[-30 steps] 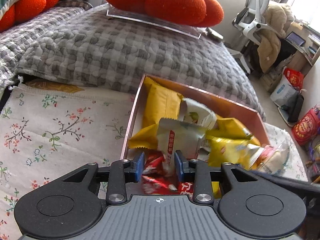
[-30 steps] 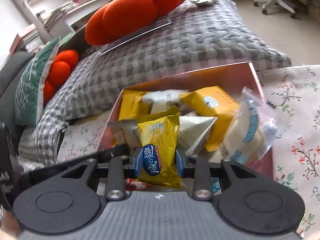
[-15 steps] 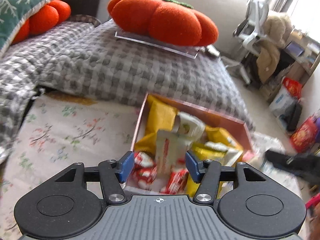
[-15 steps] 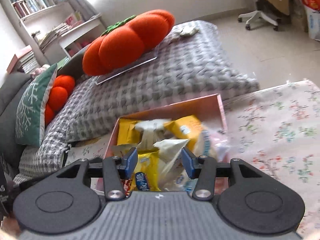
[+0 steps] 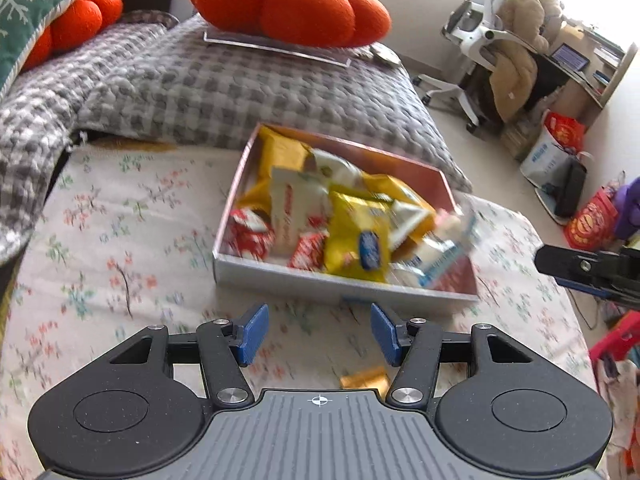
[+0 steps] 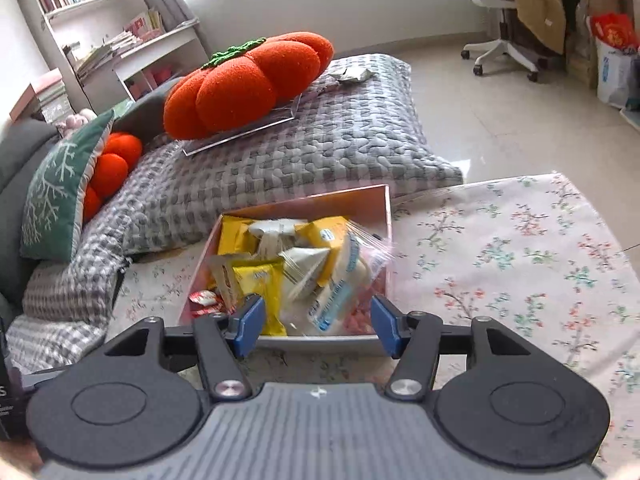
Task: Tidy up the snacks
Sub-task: 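Open both tools to drop the packs and lift away, then grasp silver truffle chocolate with left tool while right tool grasps brown pastry pack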
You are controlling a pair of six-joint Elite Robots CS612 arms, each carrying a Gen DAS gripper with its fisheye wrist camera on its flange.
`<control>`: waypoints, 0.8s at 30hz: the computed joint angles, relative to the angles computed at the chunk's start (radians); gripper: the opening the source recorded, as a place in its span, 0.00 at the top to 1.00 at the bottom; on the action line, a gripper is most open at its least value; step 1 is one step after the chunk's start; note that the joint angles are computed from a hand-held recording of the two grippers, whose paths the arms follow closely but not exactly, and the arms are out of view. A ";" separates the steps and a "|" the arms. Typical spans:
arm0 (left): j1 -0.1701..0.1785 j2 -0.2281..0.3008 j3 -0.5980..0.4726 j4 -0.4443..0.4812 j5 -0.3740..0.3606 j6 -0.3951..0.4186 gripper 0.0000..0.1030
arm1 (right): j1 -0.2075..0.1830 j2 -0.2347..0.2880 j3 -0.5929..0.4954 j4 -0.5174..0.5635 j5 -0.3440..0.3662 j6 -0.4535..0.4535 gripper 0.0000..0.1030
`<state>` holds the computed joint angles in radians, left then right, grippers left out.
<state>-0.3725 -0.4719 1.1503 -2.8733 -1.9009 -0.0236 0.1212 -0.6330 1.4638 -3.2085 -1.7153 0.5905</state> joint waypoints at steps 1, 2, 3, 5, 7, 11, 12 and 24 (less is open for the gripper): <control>0.001 -0.006 0.012 0.000 -0.009 0.007 0.46 | 0.001 -0.003 0.006 0.002 -0.005 -0.002 0.47; 0.001 -0.011 0.025 -0.001 -0.017 0.019 0.46 | 0.002 -0.005 0.011 0.005 -0.005 0.000 0.47; 0.001 -0.017 0.038 -0.003 -0.022 0.038 0.46 | 0.003 -0.008 0.016 0.010 0.000 0.001 0.47; 0.001 -0.023 0.056 0.013 -0.035 0.111 0.46 | 0.005 -0.013 0.025 0.029 0.008 0.000 0.47; 0.002 -0.027 0.068 0.037 -0.034 0.171 0.46 | 0.012 -0.014 0.030 0.052 0.007 -0.014 0.46; 0.006 -0.041 0.098 0.066 -0.050 0.260 0.46 | 0.027 -0.017 0.029 0.103 -0.007 -0.058 0.43; 0.010 -0.047 0.107 0.081 -0.072 0.290 0.46 | 0.029 -0.019 0.033 0.104 -0.006 -0.058 0.41; -0.004 -0.104 0.240 0.133 -0.027 0.609 0.45 | 0.051 -0.021 0.032 0.145 -0.014 -0.088 0.32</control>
